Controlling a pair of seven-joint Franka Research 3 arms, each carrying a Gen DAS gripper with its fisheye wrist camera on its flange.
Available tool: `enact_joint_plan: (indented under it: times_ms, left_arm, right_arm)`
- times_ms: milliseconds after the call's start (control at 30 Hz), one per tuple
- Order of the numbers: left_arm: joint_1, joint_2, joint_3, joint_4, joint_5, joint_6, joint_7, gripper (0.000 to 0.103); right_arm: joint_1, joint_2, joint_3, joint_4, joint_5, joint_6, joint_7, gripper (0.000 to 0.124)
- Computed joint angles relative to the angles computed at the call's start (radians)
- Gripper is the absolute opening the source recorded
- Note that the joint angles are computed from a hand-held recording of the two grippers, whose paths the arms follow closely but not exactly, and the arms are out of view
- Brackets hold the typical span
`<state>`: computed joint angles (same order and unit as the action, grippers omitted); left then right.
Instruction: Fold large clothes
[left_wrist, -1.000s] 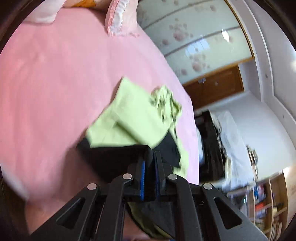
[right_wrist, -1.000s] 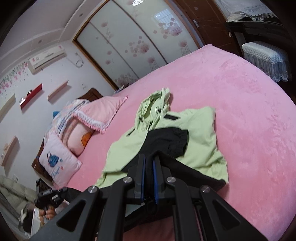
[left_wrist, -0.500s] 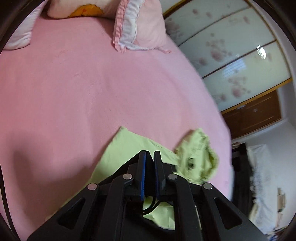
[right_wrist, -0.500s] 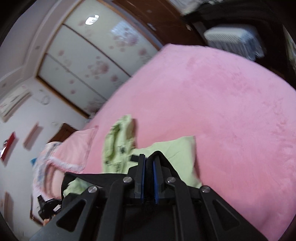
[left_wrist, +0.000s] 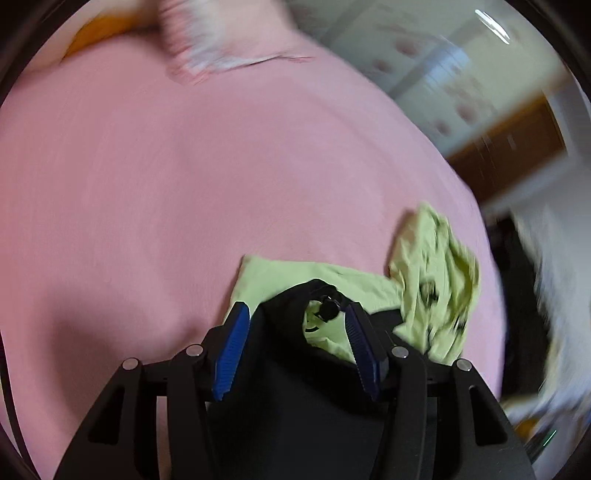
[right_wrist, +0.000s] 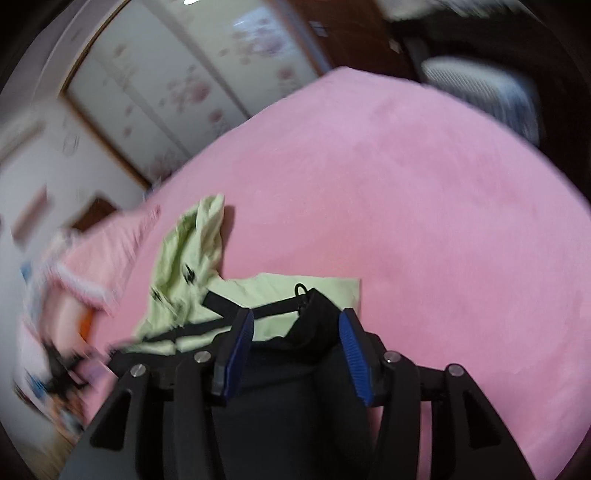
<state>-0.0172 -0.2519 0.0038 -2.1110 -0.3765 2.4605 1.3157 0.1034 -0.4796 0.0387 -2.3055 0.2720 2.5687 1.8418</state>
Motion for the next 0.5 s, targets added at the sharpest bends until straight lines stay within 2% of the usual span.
enact_joint_plan:
  times_ms: [100,300,400,500]
  left_arm:
    - [-0.021,0.007,0.004,0.022,0.032,-0.016,0.173,0.056]
    - [-0.028,-0.007,0.014,0.018,0.043,-0.031,0.384,0.060]
    - [-0.039,0.006,0.025,0.038,0.004,-0.089,0.498,0.062]
    - [-0.039,0.006,0.019,0.037,-0.017,-0.113,0.583,0.062]
  right_arm:
    - [0.003,0.036,0.013,0.047,-0.077,-0.057,-0.076,0.048]
    - [0.007,0.055,0.047,0.054,-0.220,-0.059,-0.217,0.049]
    - [0.012,0.056,0.055,0.045,-0.256,-0.063,-0.265,0.049]
    - [0.021,0.067,0.044,0.040,-0.244,-0.075,-0.296,0.049]
